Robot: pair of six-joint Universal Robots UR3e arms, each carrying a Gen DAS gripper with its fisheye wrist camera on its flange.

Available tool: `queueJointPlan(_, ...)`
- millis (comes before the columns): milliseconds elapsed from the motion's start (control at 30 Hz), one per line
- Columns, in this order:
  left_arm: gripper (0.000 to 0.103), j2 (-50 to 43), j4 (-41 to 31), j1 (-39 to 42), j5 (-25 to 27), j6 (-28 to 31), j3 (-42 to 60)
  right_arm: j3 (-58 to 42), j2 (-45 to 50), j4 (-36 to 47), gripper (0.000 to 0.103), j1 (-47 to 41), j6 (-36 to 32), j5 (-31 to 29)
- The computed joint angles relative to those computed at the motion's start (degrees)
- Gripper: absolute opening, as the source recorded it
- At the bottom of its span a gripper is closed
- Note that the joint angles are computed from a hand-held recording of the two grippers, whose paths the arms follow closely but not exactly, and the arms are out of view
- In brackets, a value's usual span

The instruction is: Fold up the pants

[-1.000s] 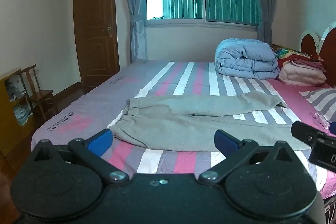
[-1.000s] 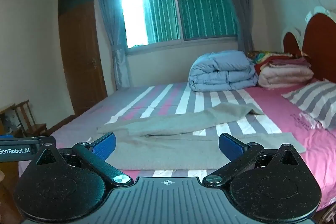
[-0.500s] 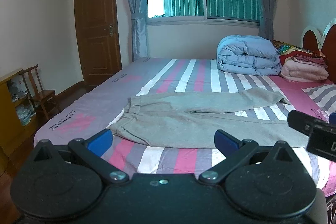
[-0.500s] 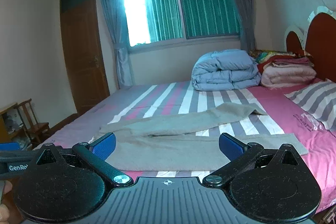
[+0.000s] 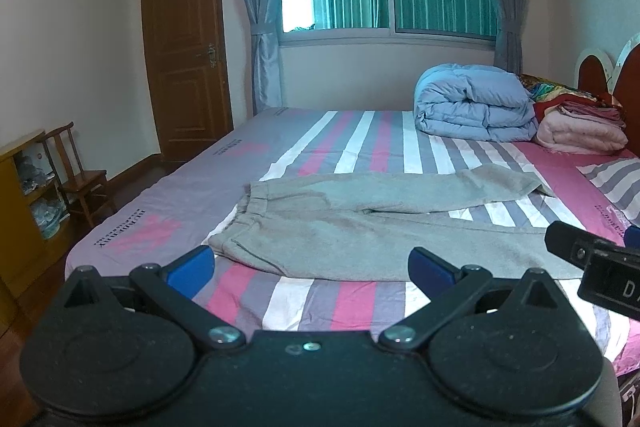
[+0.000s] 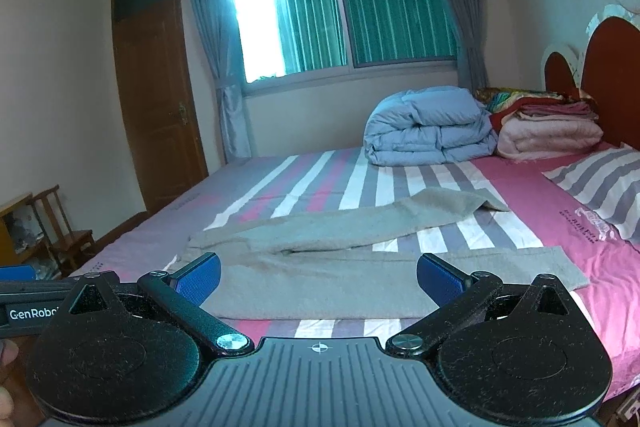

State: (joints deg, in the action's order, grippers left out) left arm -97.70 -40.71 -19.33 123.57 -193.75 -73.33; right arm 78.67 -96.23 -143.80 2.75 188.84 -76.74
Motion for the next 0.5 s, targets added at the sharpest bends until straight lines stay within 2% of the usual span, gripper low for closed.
queueJointPlan(500, 0.097, -1.0, -0.6, -0.9, 1.6, -0.3, 1.2, -1.3, 0.2, 1.5, 0.103, 0.3, -0.4, -0.5)
